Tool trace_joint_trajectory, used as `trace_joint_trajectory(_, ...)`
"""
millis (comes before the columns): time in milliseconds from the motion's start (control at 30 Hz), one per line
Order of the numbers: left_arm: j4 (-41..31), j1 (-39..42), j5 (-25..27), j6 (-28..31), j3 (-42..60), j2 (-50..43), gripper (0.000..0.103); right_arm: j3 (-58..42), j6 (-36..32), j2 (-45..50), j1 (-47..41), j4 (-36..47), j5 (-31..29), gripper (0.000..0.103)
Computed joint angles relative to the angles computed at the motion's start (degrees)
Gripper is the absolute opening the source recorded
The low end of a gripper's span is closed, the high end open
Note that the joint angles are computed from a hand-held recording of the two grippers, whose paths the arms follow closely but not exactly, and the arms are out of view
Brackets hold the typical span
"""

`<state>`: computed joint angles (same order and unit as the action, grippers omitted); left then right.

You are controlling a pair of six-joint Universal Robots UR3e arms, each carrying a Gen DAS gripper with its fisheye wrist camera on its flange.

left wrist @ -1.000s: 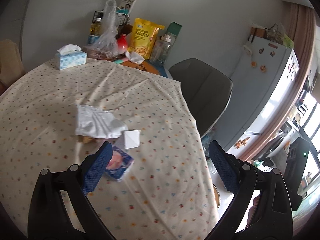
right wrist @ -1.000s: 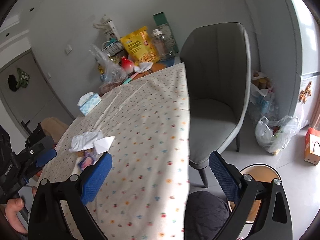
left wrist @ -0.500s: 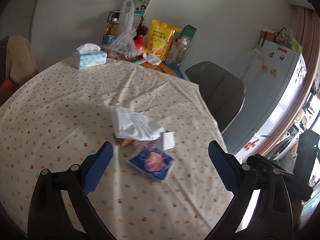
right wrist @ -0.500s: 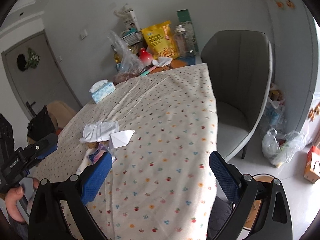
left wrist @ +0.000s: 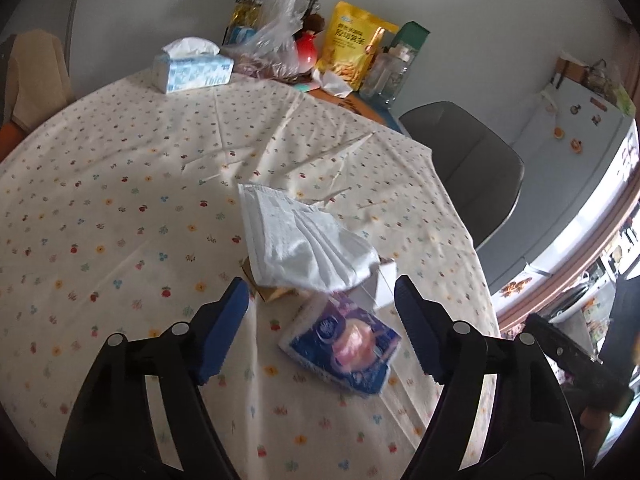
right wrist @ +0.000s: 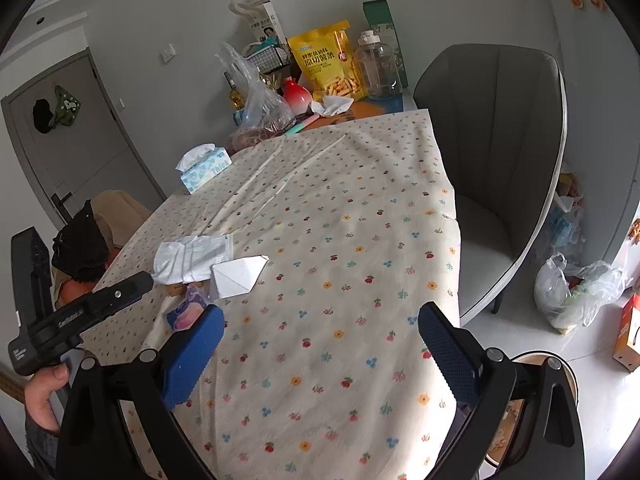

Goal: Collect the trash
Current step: 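Grasp a white tissue with the left gripper while the right grasps folded white paper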

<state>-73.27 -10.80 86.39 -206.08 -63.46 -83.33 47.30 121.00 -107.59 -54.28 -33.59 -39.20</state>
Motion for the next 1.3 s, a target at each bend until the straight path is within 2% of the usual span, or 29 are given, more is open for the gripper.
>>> trace_joint_trajectory(133,0.0,2.4,-2.3,-0.8,0.1,-1.2,0.074,3.3,5.9,0.7,3.9,-7.5,-1.4,0.095)
trace_joint_trajectory(233,-1.3,3.7,-2.8,-2.1,0.9,-2.2,0.05,4.2,9.7,1.9,7.4,-12.3,-2.6,0.095)
trace_joint_trajectory(267,-2.5,4.0,-2.7,-2.6,1.9,-2.5,0.03,3.9,10.8,2.6,8.6,-13.4,-2.9,0.095)
trace_joint_trajectory(300,-3.8,3.6,-1.3,-2.8,3.3,-3.2,0.022,3.5,12.4,3.5,10.2,-14.9,-3.4,0.095)
trace_joint_trajectory(367,-4.5,3.3,0.0,-2.4,5.2,-3.6,0.017,2.7,14.5,4.8,12.7,-17.0,-4.2,0.095)
trace_joint_trajectory(700,-3.3,8.0,-1.1,-1.8,4.7,2.8,0.016,-1.2,25.3,12.3,27.3,-28.5,-9.3,0.095)
trace_joint_trajectory(900,-3.5,14.0,-3.9,-1.4,-1.8,9.9,0.016,-2.6,31.5,16.3,36.6,-36.2,-12.4,0.091)
trace_joint_trajectory(1133,-4.1,20.7,-8.7,-0.3,-9.2,17.3,0.016,-8.3,36.2,23.4,45.8,-40.4,-18.8,0.087)
trace_joint_trajectory(1300,-2.6,20.3,-9.3,-0.9,-11.6,17.8,0.016,-8.7,38.3,25.7,48.5,-42.4,-20.6,0.086)
